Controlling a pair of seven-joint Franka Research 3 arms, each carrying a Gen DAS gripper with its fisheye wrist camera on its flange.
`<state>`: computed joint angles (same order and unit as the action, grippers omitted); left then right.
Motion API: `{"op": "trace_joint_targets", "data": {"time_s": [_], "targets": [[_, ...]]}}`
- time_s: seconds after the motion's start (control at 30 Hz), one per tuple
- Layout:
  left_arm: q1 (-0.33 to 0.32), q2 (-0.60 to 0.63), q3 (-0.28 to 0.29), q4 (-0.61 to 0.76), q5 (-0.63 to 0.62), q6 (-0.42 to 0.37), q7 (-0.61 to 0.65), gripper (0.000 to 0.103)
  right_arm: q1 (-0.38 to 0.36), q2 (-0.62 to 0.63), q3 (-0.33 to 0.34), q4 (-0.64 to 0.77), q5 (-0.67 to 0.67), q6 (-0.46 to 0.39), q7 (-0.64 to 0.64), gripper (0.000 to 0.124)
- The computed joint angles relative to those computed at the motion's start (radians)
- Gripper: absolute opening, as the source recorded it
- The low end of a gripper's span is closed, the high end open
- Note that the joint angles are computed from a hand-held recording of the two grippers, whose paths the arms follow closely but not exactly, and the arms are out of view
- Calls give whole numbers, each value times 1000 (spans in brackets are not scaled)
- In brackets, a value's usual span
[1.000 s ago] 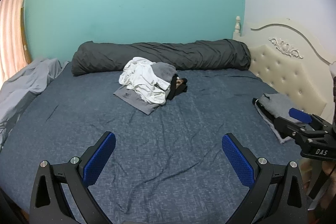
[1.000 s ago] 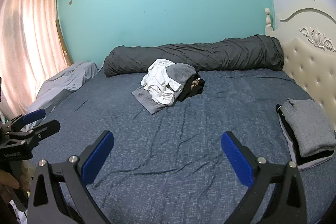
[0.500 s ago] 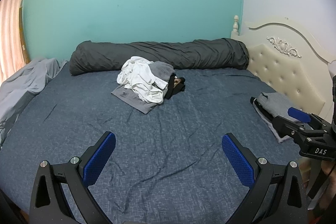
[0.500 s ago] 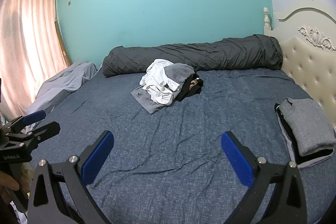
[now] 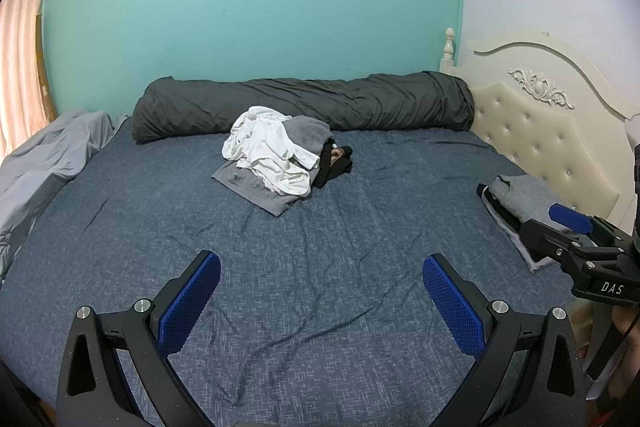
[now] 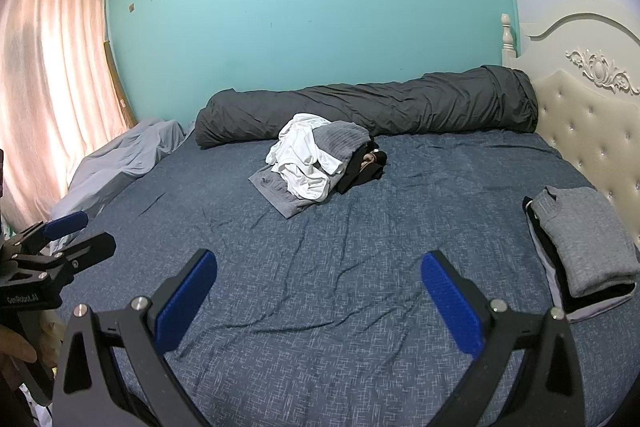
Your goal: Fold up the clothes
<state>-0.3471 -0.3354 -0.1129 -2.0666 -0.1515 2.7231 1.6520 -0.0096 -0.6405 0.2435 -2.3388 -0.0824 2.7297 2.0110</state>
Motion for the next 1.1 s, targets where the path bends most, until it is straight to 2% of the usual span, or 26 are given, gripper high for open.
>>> {"op": "trace_joint_targets", "data": {"time_s": [1.1], "targets": [[4, 15, -6, 15, 2, -9, 1, 103, -2, 8, -7, 4, -3, 3, -7, 103]]}}
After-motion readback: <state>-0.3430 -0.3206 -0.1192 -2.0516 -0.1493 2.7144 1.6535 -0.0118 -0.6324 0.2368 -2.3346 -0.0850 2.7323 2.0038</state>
